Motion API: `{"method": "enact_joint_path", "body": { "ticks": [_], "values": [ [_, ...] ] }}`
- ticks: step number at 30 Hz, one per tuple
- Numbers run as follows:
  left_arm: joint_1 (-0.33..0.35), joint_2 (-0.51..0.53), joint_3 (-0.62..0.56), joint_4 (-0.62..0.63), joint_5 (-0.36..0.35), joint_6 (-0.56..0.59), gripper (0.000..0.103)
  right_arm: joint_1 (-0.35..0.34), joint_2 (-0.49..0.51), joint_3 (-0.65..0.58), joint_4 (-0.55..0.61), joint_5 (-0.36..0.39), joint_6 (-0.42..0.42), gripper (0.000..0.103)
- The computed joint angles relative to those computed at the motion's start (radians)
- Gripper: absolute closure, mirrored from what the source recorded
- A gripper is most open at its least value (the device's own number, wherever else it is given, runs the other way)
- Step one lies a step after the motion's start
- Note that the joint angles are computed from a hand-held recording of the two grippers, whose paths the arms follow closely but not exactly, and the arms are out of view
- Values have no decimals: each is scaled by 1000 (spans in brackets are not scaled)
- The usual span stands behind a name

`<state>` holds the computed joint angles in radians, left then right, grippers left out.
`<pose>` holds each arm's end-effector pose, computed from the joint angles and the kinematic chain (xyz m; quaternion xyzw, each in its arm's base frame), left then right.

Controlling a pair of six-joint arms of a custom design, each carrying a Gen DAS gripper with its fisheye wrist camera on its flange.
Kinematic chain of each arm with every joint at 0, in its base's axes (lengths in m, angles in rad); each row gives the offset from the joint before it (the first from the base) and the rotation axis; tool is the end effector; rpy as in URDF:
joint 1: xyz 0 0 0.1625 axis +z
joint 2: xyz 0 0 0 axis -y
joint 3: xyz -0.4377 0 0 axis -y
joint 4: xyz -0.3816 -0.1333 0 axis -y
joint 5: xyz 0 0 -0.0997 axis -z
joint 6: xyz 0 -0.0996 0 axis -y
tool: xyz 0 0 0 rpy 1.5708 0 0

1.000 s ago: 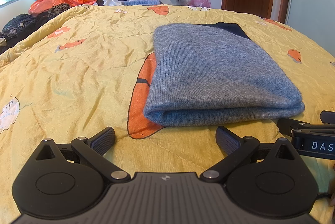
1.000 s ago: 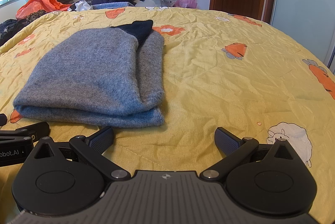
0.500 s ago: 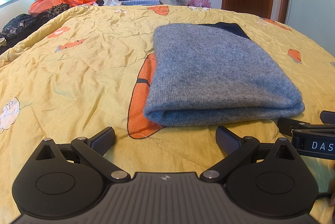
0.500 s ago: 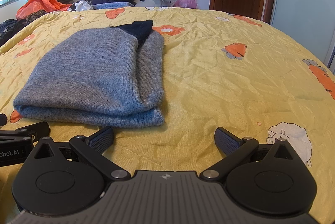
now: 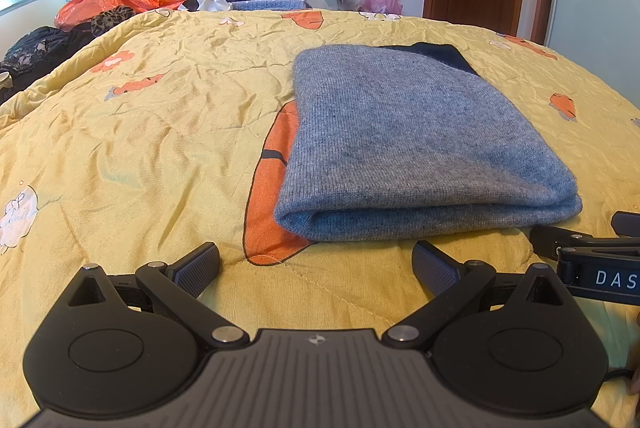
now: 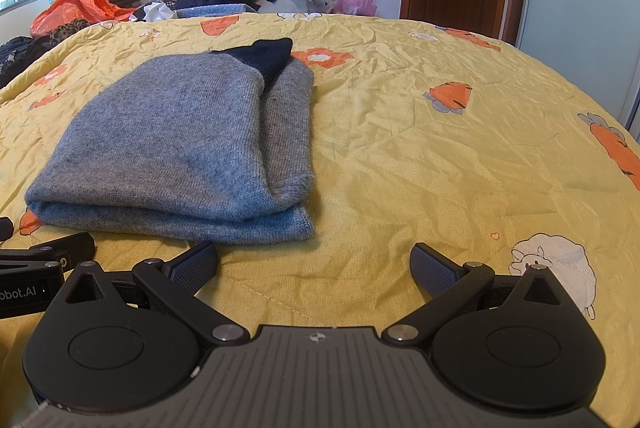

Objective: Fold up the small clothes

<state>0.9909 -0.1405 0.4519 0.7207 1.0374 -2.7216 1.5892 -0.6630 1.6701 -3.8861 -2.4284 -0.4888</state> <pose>-0.2598 -0.7324 -0.0179 0.3842 0.8497 -0.2762 0.2327 0.0697 -0.6365 0.1887 -0.0638 -0.7621 0.4612 0.4498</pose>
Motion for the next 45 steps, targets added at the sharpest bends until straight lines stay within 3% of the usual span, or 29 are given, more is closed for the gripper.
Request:
{"method": "enact_joint_path", "body": {
  "ticks": [24,37,40,43,45],
  "values": [
    [-1,-1,1,8,-5,-4,0,0,1,0,-1,-1,0,0],
    [3,27,-76,85,22,-30,0,0,0,-1,0,-1,0,0],
    [0,-40,38,20,39,-63,0,0,0,1,0,0,1,0],
    [-6,-123,161,-62,78,-57,0,-1,-43,53,25,52,38,1],
    [-5,-98,69,20,88,-47,0,-4,-96,103,22,113,69,1]
  ]
}}
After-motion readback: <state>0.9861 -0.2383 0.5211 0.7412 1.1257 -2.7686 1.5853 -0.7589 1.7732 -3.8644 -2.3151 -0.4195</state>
